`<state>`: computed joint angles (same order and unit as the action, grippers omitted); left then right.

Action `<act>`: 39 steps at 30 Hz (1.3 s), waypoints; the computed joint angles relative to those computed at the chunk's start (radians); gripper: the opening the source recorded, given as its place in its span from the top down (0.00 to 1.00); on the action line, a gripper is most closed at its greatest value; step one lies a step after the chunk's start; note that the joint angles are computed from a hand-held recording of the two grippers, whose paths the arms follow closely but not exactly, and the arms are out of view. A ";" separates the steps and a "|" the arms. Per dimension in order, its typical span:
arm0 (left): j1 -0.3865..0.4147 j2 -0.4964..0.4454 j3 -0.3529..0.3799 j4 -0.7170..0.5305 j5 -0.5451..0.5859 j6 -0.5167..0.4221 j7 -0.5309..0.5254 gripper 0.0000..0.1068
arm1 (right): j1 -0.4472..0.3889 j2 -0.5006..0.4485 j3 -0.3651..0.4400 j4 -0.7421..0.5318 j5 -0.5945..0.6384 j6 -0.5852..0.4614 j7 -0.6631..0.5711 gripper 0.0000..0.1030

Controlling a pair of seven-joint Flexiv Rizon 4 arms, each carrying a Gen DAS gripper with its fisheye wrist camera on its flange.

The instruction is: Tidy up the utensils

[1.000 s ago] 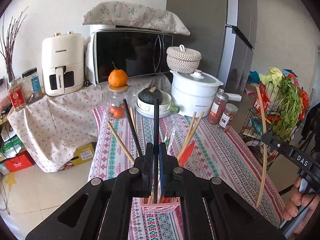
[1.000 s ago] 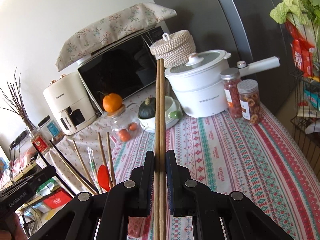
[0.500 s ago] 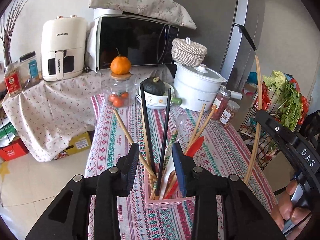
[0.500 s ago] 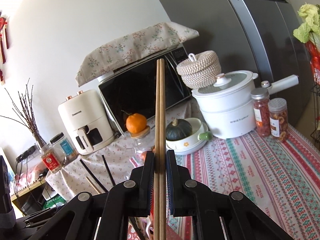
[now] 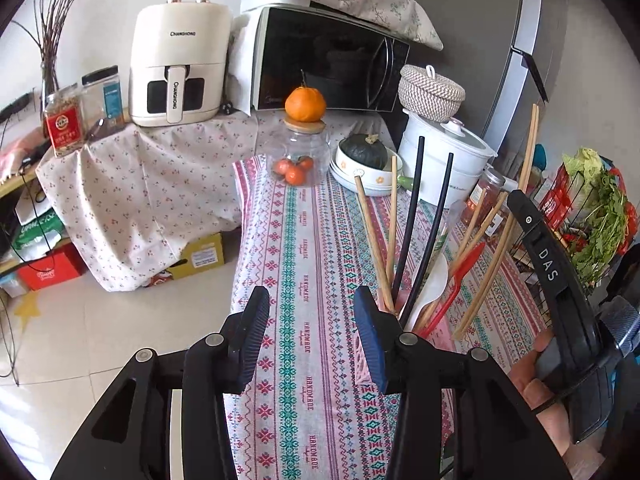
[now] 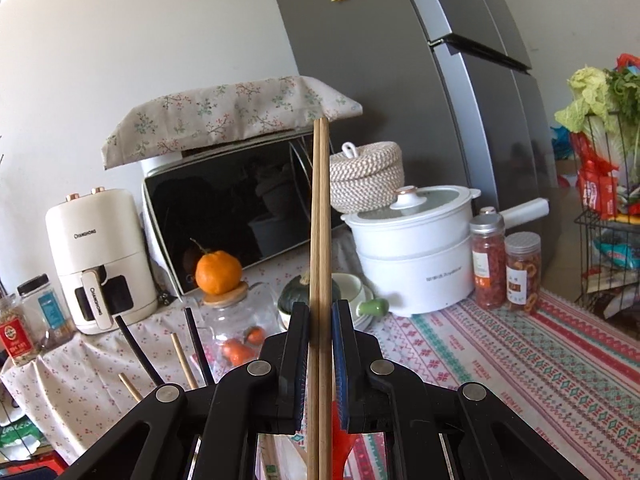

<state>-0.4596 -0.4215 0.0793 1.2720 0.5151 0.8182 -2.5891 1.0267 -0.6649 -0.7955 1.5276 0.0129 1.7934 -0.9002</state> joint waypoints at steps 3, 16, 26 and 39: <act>0.013 0.007 -0.005 0.021 -0.020 0.017 0.004 0.57 | 0.049 -0.032 -0.066 0.014 0.017 0.007 -0.002 0.91; 0.008 -0.004 -0.011 0.008 -0.035 -0.011 0.043 0.48 | -0.043 0.098 0.115 0.084 -0.011 0.009 -0.106 0.53; -0.056 -0.036 -0.009 -0.087 -0.003 -0.192 0.004 0.04 | -0.410 0.284 0.514 0.125 -0.198 -0.134 -0.171 0.00; -0.227 -0.117 0.006 -0.354 0.144 -0.437 0.000 0.04 | -0.770 0.447 0.881 0.165 -0.301 -0.443 -0.396 0.00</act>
